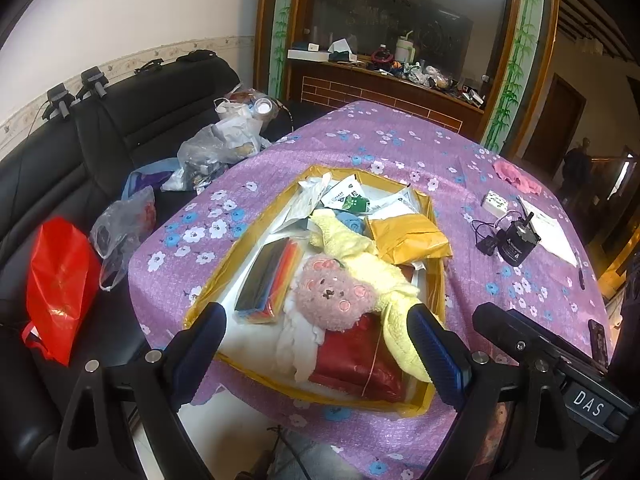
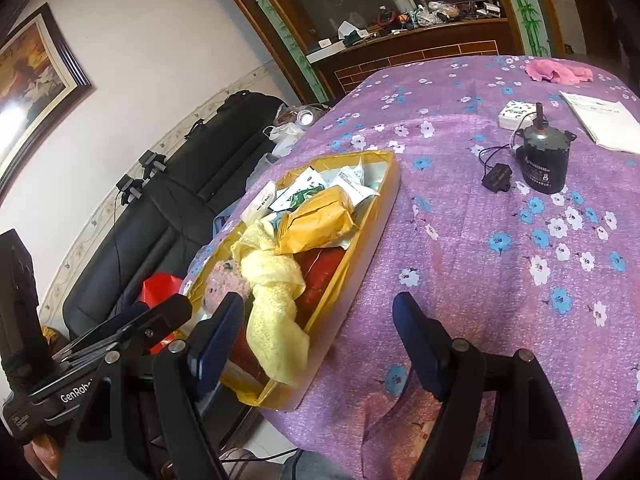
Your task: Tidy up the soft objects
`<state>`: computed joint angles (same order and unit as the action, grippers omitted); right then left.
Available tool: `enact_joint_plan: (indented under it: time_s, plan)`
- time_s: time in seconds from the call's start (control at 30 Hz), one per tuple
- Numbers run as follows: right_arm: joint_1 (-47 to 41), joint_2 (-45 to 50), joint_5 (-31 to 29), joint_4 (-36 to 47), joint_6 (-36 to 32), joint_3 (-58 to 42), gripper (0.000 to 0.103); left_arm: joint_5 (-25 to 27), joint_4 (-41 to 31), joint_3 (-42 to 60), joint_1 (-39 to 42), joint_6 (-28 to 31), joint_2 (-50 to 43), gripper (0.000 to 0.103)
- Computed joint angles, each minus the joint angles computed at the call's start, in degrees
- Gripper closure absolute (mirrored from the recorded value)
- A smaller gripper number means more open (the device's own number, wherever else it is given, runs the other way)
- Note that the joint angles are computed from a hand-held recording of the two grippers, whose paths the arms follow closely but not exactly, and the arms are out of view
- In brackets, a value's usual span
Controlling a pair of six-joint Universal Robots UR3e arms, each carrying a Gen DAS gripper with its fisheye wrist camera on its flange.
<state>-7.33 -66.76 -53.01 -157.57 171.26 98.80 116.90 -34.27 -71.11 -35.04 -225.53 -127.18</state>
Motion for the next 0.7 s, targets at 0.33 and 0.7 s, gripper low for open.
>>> enact_joint_plan:
  time_s: [0.33,0.7]
  plan:
    - [0.45,0.1,-0.65,0.05,0.58,0.04,0.027,-1.16,1.93,-2.11,0.44,0.0,0.44,0.009]
    - [0.99,0.27,-2.06,-2.03,2.1,0.51,0.022,-0.52,2.23,-3.02,0.56,-0.72,0.37,0.009]
